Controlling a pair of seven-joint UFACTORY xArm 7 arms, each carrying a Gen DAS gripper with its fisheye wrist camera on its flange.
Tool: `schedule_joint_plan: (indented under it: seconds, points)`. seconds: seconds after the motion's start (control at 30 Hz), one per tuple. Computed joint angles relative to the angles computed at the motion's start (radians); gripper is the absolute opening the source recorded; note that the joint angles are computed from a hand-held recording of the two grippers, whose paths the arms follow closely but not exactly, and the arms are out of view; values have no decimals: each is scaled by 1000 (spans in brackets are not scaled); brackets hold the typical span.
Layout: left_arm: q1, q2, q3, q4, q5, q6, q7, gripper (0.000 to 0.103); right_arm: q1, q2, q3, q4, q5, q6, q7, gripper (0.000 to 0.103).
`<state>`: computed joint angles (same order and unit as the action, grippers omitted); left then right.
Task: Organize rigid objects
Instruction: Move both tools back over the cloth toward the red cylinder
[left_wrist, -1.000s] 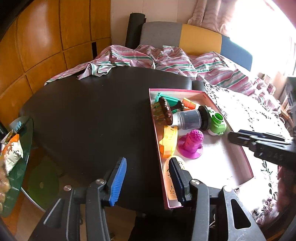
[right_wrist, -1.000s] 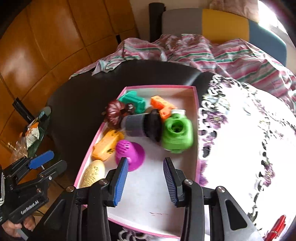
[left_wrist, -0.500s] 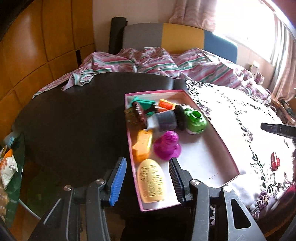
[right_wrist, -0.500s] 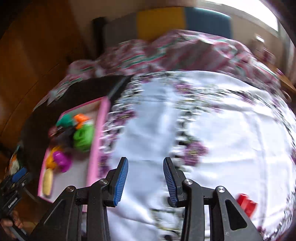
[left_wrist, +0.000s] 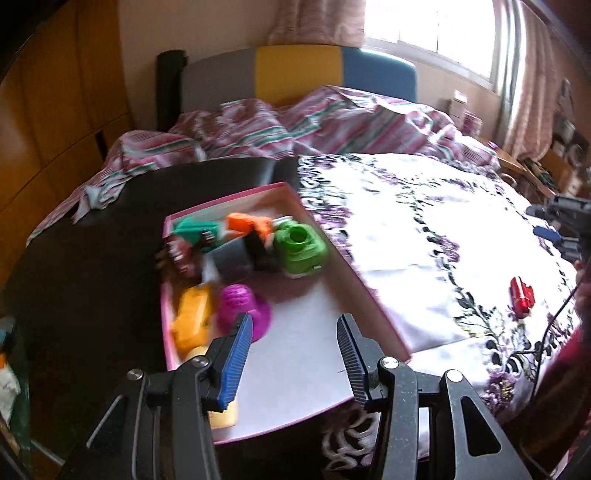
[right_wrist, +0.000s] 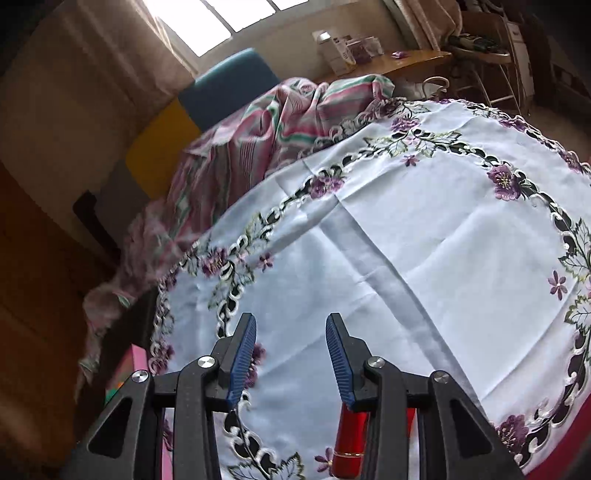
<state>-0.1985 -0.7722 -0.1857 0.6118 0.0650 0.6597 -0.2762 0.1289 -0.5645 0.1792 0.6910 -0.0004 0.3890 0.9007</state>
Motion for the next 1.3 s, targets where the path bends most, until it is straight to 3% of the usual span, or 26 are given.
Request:
schedule_joint_plan:
  seconds: [0.2,0.47,0.67,0.8,0.93,1.03,1.3]
  points:
    - [-40,102,-26,58,-9,-33,8,49,18,-15,-21,-30,30,-75,-8,39]
    - [-124,266,-27,152,-46,-80,50,49,-24,-97,0,-118,53,-191,57,39]
    - [-243,438,1,264,-172,-107,185,49,-18,-129,-22,-171,88,-266,96,39]
    - [-330,553,18,355,-339,-104,346,48,-4,-125,-31,-173,93,-290,83,39]
    - [-358,657,-16,445,-437,-72,457,39,12,-125,-45,-178,106,-302,73,39]
    - [-362,711,-42,496,-501,-40,514,38,23,-122,-55,-183,116,-314,67,39]
    - [-342,840,-81,618,-524,10,484,30,15,-124,-53,-187,129,-314,63,39]
